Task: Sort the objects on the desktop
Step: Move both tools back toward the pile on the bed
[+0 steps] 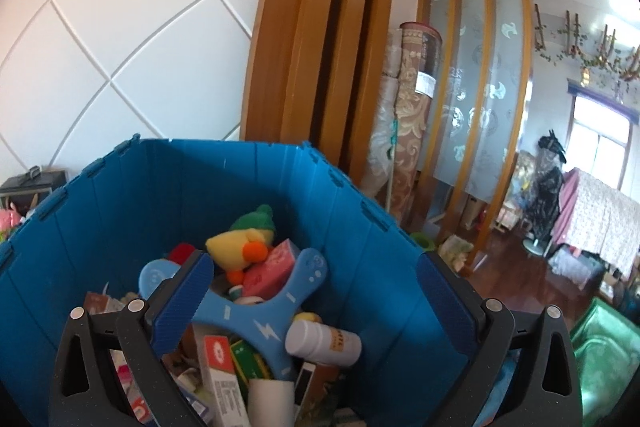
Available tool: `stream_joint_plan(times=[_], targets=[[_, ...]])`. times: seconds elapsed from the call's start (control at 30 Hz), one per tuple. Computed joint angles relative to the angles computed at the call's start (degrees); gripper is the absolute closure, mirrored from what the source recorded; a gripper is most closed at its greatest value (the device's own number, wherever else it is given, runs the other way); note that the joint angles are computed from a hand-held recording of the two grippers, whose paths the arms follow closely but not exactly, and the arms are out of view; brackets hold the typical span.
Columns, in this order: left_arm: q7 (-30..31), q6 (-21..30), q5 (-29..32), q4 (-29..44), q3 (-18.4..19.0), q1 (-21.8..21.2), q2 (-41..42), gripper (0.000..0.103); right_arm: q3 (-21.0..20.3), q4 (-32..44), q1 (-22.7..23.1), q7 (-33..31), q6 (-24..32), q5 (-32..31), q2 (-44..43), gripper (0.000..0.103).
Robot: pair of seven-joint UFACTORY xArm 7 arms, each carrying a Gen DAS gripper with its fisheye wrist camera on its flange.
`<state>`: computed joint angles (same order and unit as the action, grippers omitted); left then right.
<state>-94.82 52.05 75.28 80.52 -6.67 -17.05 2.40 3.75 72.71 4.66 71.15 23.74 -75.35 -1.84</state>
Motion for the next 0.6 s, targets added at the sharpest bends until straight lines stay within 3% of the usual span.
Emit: stream_joint_plan(times=[0.17,0.3,0.37,0.6], targets=[[-3.5,-6.1,-1.1,-13.1,1.3,5.1,-10.4,0.022,3.2,-2.1,1.7,5.3,0.9,-2.8,-4.4,0.0],[-2.5,-9.2,-3.8,-22.5,2.2,9.6,-18.8,0.022,5.9,0.3,3.5,8.9,-2.9,-4.0,-5.2,0.0],[-1.1,-9.9,-5.4,-26.9,2.9,11.8,-22.7,0.022,7.2,2.7,5.2,7.5,-4.9,-1.7,-3.6,0.0],[4.0,-13.6,-10.4,-41.1,7.8,19.5,-35.2,0.022,9.7,16.3,14.6,-0.6,-3.7,3.4,8.4,0.0]])
